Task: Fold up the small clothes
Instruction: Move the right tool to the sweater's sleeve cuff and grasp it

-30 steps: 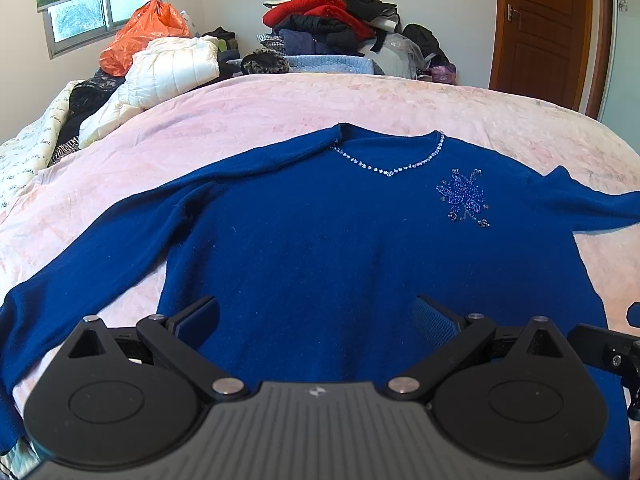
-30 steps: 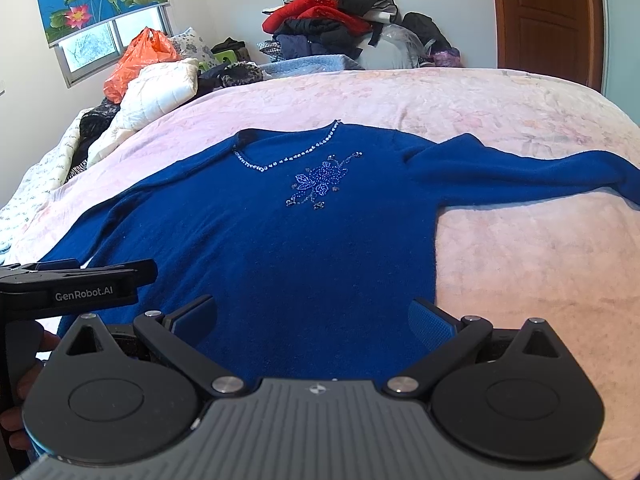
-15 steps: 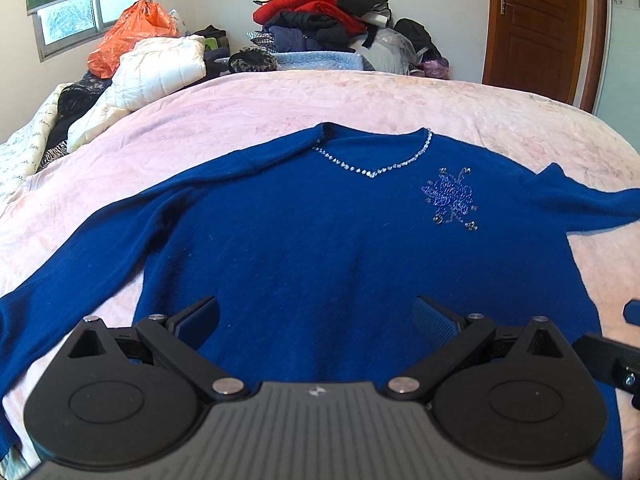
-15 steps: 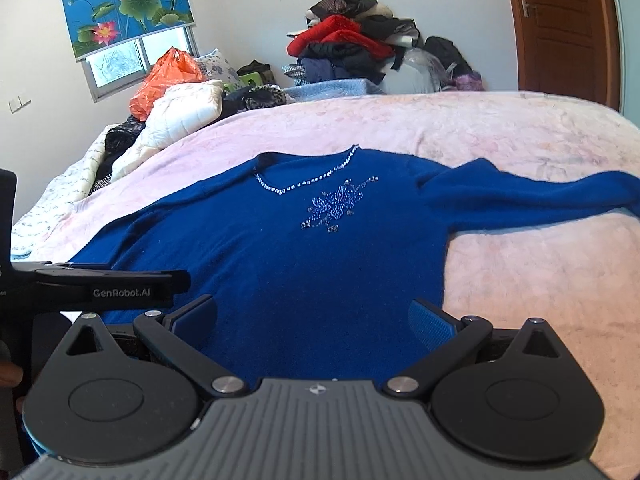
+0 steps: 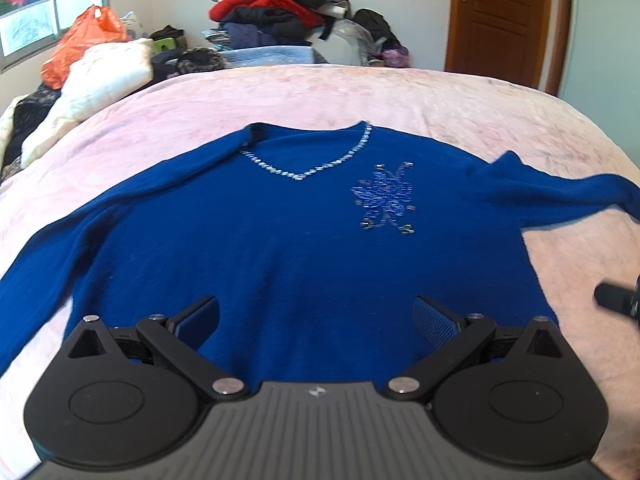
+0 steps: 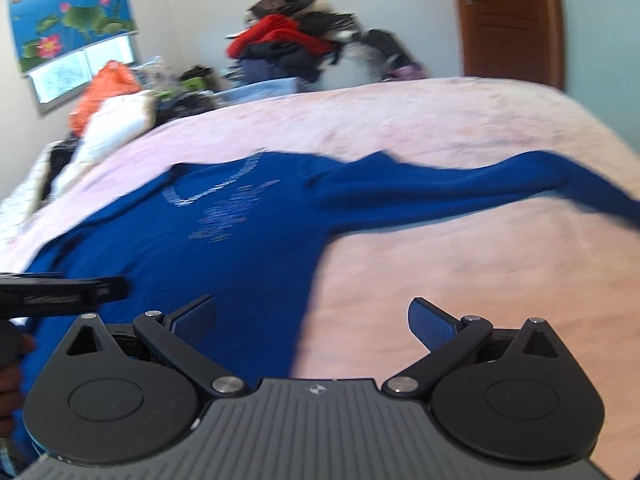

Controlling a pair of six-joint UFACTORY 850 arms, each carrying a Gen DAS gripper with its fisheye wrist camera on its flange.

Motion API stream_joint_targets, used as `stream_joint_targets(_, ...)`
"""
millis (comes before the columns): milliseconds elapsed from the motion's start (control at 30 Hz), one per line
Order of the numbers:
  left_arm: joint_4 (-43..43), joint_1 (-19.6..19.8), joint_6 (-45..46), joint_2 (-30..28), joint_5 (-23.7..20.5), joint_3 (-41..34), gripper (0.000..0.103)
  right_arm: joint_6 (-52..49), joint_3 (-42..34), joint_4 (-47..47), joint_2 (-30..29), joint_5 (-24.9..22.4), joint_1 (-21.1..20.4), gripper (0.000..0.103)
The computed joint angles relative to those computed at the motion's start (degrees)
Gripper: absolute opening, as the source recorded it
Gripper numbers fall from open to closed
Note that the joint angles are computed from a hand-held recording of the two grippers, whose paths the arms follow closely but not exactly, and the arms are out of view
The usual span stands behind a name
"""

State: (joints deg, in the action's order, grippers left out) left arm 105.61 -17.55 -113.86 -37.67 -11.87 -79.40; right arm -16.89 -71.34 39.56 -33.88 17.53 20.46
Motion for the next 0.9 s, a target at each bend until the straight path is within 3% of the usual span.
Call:
stream_joint_targets(167, -3.06, -0.54, 4.68, -1.17, 0.65, -1.64, 0.103, -15.68, 0.58, 14.73, -0.79, 6.39, -3.21, 0.103)
stream_joint_targets(367, -14.91, -0.83, 16.86, -2.61, 1.34, -3.70, 0.103, -37.30, -0.76, 27.50, -3.94, 21.61, -6.26, 0.097)
stream_joint_targets(433, -17.83, -1.01, 19.92, -3.00, 1.39, -4.28, 0.103, -41.51, -1.44, 27.08, -5.22, 24.07, -7.62, 0.093)
stream_joint_targets(600, -23.39, -1.52, 26.84, -3.75, 1.02, -5.37, 0.103, -50.55, -5.27, 30.18, -8.25, 22.10, -11.03, 0.077)
stream_joint_targets(700, -26.37, -1.72, 30.41, -4.16, 0.52, -5.96, 0.103, -56.62, -7.68, 33.37, -9.82, 18.77, -12.79, 0.059)
stream_joint_targets(867, -32.08, -1.88, 36.20, -5.03, -0.33, -7.19, 0.103, -56.88, -8.91, 36.75, -9.54, 13.05, -15.17, 0.029)
stream_joint_targets(900, -32.59, -1.90, 36.76, -5.17, -0.42, -7.36, 0.103, -57.18, -8.89, 38.13, -9.27, 12.90, -15.38, 0.018)
